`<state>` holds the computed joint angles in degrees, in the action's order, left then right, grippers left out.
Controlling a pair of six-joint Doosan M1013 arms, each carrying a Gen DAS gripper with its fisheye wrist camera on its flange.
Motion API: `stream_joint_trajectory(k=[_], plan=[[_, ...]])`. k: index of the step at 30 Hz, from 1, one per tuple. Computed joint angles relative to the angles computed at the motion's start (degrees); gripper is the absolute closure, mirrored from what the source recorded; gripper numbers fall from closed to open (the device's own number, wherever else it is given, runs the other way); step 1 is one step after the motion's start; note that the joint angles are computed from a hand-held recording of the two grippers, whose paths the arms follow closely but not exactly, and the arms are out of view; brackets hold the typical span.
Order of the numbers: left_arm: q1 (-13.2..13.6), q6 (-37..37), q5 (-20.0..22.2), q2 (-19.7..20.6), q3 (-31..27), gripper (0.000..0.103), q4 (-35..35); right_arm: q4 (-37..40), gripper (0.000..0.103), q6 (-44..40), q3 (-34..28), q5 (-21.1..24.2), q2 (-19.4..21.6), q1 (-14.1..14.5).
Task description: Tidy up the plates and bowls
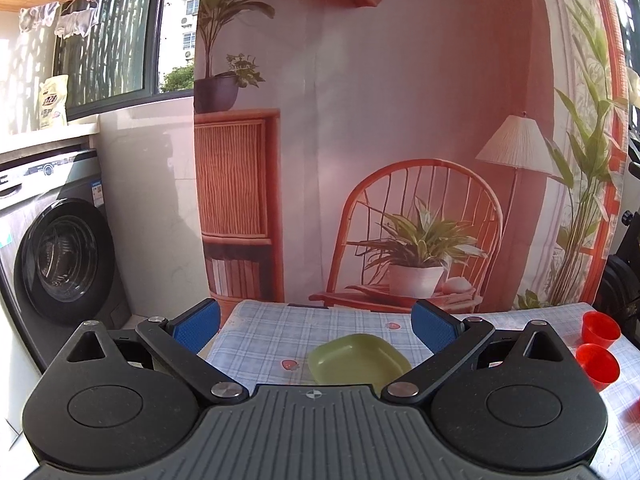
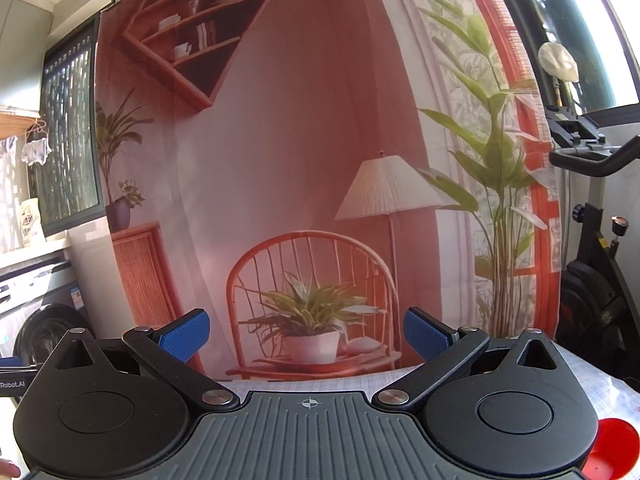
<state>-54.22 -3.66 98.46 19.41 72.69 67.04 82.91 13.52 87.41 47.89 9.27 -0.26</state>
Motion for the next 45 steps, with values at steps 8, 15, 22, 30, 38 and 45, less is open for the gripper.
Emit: stream_joint_trajectory(k=[8, 15, 22, 30, 38, 45], plan=[[3.04, -0.23, -2.53, -1.21, 3.32, 0.001, -6.86, -7.23, 0.0, 1.77, -3.84, -2.24, 3.51, 4.51], [4.8, -5.43, -10.08, -2.37, 7.9, 0.024, -19.42, -12.7, 0.003, -2.16, -2.68, 0.04, 5.37, 6.74], [5.01, -3.9, -14.5, -2.17, 10.4, 0.047, -23.37, -24.49, 0.034, 4.22, -2.57, 6.72, 7.51, 8.45], [6.36, -4.67, -19.85, -1.89, 11.78, 0.054, -28.35, -31.82, 0.054, 8.69, -2.3, 10.7, 8.77, 9.37], [7.11, -4.75, -22.38, -1.81, 12.35, 0.062, -32.13, -35.25, 0.061, 10.88, -2.02, 14.36, 9.33, 9.68], [7.18, -4.81, -23.4, -1.61, 12.43, 0.073, -33.57, -37.02, 0.068, 10.55, -1.74, 16.17, 9.44, 9.92]])
